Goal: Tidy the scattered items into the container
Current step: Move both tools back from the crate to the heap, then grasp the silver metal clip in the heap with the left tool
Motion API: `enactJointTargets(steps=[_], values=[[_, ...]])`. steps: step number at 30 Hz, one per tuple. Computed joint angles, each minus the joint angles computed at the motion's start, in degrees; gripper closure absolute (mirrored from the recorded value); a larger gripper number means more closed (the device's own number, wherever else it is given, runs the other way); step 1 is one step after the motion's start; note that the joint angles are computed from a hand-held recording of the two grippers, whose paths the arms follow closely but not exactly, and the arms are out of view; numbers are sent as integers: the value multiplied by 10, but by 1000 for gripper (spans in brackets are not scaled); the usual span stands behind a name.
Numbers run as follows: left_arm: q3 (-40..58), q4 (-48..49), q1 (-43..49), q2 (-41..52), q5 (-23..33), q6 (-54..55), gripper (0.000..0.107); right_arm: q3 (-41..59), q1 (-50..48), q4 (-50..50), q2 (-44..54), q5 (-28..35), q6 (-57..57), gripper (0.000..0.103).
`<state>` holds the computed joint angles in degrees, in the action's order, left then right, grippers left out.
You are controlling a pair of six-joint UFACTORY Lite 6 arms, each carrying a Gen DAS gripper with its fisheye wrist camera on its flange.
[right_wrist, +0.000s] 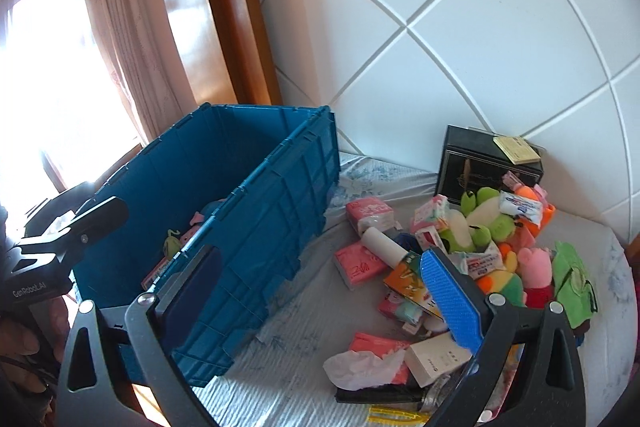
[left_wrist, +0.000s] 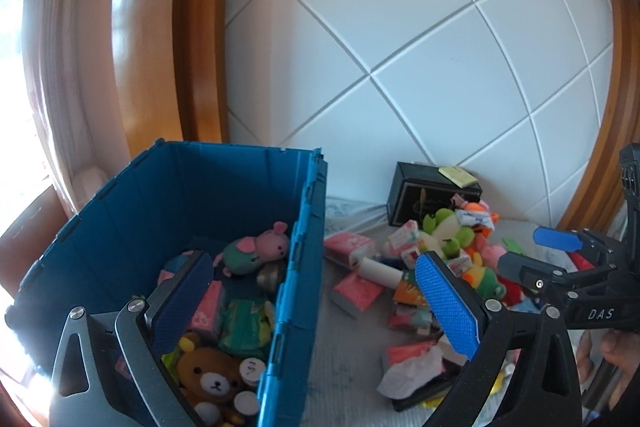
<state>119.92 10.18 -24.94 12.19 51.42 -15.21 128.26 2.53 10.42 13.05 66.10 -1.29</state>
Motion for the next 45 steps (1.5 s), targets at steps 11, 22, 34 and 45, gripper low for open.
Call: enactJointTargets(steps=[11,22,34,45], values=[[7,125,-175,46,20,-145,5,-278,-292,166,-189,-2,-216,2],[32,172,-273,127,25,-220,5,-390,-546,267,-211,52,-431,2],[198,172,-356,316,49,-214,5,-426,-710,286,-144,68,-568,2],[145,137,-378,403,-5,-238,20,-399,-796,265,-67,80,-627,2]])
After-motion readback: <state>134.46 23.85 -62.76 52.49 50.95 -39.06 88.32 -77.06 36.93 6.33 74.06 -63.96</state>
